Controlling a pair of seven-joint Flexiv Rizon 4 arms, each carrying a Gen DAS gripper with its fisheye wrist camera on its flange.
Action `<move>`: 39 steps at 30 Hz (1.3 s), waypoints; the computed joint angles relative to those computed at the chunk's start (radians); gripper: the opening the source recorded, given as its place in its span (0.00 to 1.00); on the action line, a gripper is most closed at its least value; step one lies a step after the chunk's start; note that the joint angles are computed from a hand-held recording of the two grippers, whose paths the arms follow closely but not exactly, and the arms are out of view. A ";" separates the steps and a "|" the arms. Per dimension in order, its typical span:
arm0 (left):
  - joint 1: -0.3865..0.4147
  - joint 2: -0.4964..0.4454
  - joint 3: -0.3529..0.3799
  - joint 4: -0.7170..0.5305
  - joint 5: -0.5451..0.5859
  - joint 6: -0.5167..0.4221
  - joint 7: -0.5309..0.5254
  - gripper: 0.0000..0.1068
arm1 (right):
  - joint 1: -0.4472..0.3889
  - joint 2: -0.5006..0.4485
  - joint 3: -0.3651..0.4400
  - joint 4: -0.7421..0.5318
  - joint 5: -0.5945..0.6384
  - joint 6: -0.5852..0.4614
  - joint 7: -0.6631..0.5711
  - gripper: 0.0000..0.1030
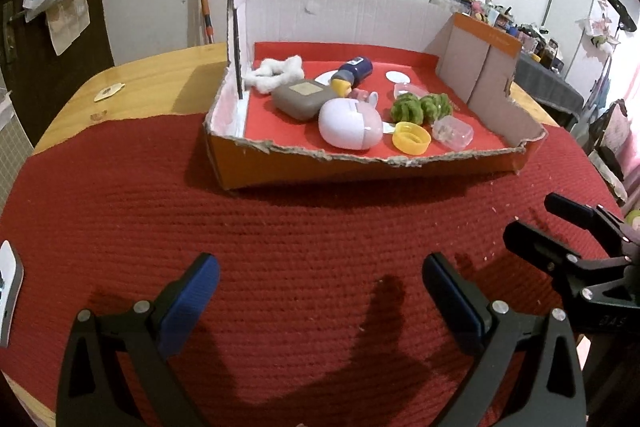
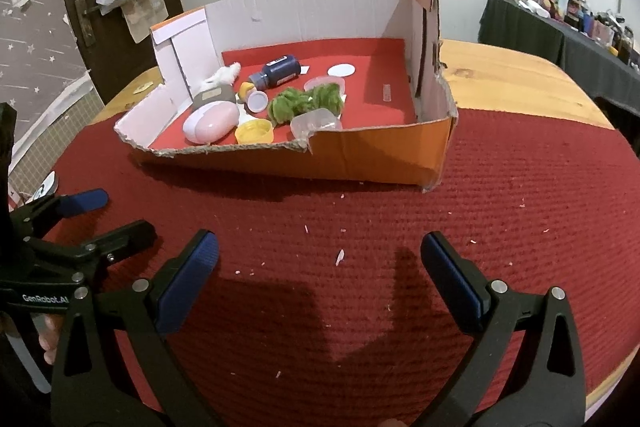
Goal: Organize objects
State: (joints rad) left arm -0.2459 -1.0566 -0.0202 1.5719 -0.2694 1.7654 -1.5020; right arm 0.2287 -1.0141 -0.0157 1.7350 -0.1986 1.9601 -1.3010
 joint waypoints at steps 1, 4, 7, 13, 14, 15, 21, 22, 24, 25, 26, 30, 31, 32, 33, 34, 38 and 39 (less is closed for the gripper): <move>0.000 -0.001 -0.001 -0.001 0.000 -0.004 0.001 0.96 | -0.001 -0.001 0.001 -0.001 0.000 -0.002 0.000 1.00; 0.003 -0.003 -0.004 -0.004 0.000 -0.013 -0.001 0.96 | -0.001 -0.006 -0.001 -0.004 0.000 -0.010 0.001 1.00; -0.003 -0.005 0.003 -0.005 0.000 -0.014 -0.004 0.96 | -0.005 -0.009 0.001 -0.007 -0.002 -0.019 0.003 1.00; -0.027 -0.013 0.033 -0.016 -0.006 -0.019 -0.012 0.96 | -0.001 -0.013 -0.006 -0.010 0.002 -0.019 0.003 1.00; -0.039 -0.015 0.047 -0.020 -0.010 -0.021 -0.015 0.96 | -0.002 -0.014 -0.006 -0.010 0.002 -0.019 0.003 1.00; -0.047 -0.017 0.058 -0.023 -0.013 -0.023 -0.018 0.96 | -0.002 -0.015 -0.006 -0.011 0.002 -0.019 0.002 1.00; -0.075 -0.026 0.092 -0.029 -0.022 -0.019 -0.030 0.96 | 0.018 -0.025 -0.029 -0.016 0.015 -0.006 -0.007 1.00; -0.080 -0.027 0.097 -0.031 -0.024 -0.021 -0.031 0.96 | 0.022 -0.027 -0.033 -0.016 0.019 -0.003 -0.009 1.00; -0.086 -0.029 0.105 -0.034 -0.027 -0.025 -0.033 0.96 | 0.032 -0.030 -0.043 -0.017 0.028 0.004 -0.013 1.00; -0.088 -0.030 0.108 -0.036 -0.028 -0.026 -0.034 0.96 | 0.036 -0.032 -0.047 -0.017 0.033 0.007 -0.015 1.00; -0.089 -0.030 0.110 -0.036 -0.028 -0.027 -0.035 0.96 | 0.040 -0.033 -0.051 -0.018 0.037 0.010 -0.017 1.00; -0.086 -0.030 0.106 -0.036 -0.024 -0.025 -0.036 0.96 | 0.070 -0.039 -0.080 -0.017 0.061 0.019 -0.031 1.00; -0.087 -0.030 0.107 -0.036 -0.025 -0.025 -0.037 0.96 | 0.074 -0.041 -0.084 -0.017 0.066 0.019 -0.035 1.00; -0.084 -0.031 0.104 -0.036 -0.023 -0.024 -0.037 0.96 | 0.077 -0.041 -0.086 -0.018 0.070 0.020 -0.037 1.00; -0.083 -0.031 0.102 -0.037 -0.023 -0.022 -0.036 0.96 | 0.075 -0.041 -0.083 -0.018 0.071 0.021 -0.039 1.00; -0.082 -0.031 0.101 -0.036 -0.022 -0.021 -0.036 0.96 | 0.070 -0.042 -0.078 -0.019 0.071 0.023 -0.040 1.00; -0.073 -0.032 0.090 -0.035 -0.020 -0.015 -0.034 0.96 | 0.067 -0.042 -0.074 -0.020 0.073 0.024 -0.045 1.00; -0.072 -0.031 0.088 -0.035 -0.019 -0.014 -0.034 0.96 | 0.067 -0.042 -0.075 -0.020 0.074 0.025 -0.046 1.00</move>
